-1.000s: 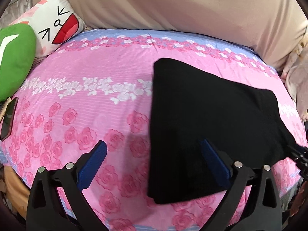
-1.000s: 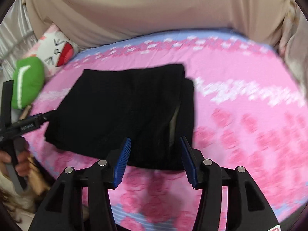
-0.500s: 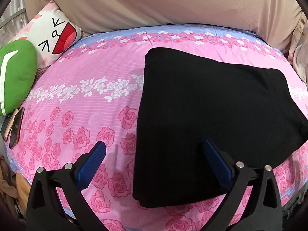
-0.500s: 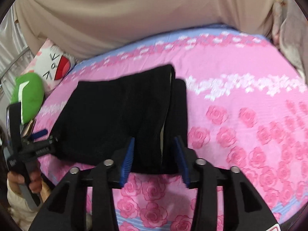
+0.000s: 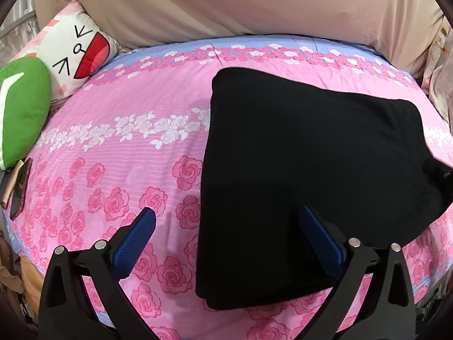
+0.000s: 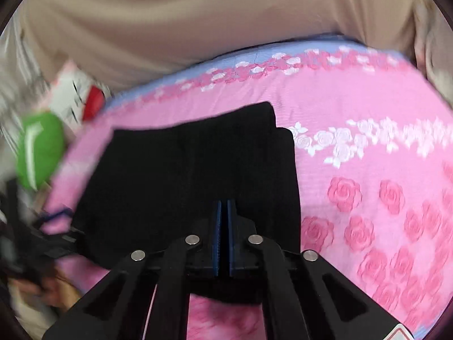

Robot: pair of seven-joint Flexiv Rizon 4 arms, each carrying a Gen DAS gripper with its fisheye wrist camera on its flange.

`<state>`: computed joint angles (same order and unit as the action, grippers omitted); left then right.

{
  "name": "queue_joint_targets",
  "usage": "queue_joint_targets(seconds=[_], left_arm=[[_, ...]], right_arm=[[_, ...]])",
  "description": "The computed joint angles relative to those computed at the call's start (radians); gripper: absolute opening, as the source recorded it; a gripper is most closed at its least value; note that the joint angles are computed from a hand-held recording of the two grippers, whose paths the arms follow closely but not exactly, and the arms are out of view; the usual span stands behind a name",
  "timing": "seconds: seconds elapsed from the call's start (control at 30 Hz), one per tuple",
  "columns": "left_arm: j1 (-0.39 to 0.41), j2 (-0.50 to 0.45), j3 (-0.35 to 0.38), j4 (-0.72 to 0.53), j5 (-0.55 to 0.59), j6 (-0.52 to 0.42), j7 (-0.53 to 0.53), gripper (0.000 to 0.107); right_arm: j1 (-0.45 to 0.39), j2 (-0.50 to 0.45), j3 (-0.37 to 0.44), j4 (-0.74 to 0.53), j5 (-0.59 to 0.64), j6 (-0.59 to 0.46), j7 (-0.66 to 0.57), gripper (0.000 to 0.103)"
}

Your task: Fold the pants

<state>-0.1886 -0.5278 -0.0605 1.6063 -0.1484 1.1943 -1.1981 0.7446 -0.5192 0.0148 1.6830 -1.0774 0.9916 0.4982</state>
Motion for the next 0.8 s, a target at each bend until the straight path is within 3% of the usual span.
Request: queue_joint_targets(seconds=[0.1,0.17,0.23,0.33,0.43,0.5,0.6,0.7,0.8], left_arm=[[0.030,0.009,-0.033,0.010,-0.052,-0.030,0.014,0.098],[0.080,0.033,-0.094,0.045,-0.125,-0.039,0.083,0.098],[0.161,0.070,-0.197,0.110,-0.274,-0.051,0.230,0.098],[0.198,0.080,-0.231,0.123,-0.398,-0.150,0.319,0.098],[0.169,0.050,-0.183,0.086,-0.418,-0.235,0.281,0.098],[0.156,0.029,-0.166,0.063,-0.448,-0.274,0.267,0.098],[0.130,0.008,-0.152,0.037,-0.458,-0.264,0.269,0.098],[0.110,-0.020,-0.148,0.004,-0.453,-0.261,0.267,0.098],[0.086,-0.047,-0.138,-0.032,-0.436,-0.243,0.227,0.098]], right_arm=[[0.040,0.039,0.021,-0.001,0.032,-0.175,-0.032,0.053],[0.048,0.053,0.042,0.003,0.043,-0.230,-0.041,0.056],[0.035,0.068,0.060,0.028,0.047,-0.207,-0.011,0.072],[0.012,0.077,0.065,0.081,0.013,-0.103,0.099,0.078],[-0.017,0.051,0.062,0.096,0.009,0.029,0.147,0.078],[-0.016,0.028,0.049,0.091,0.012,0.068,0.160,0.083],[-0.015,0.004,0.019,0.089,0.001,0.138,0.197,0.087],[-0.010,0.002,-0.041,0.104,-0.104,0.228,0.317,0.091],[-0.027,-0.006,-0.104,0.102,-0.283,0.351,0.530,0.097]])
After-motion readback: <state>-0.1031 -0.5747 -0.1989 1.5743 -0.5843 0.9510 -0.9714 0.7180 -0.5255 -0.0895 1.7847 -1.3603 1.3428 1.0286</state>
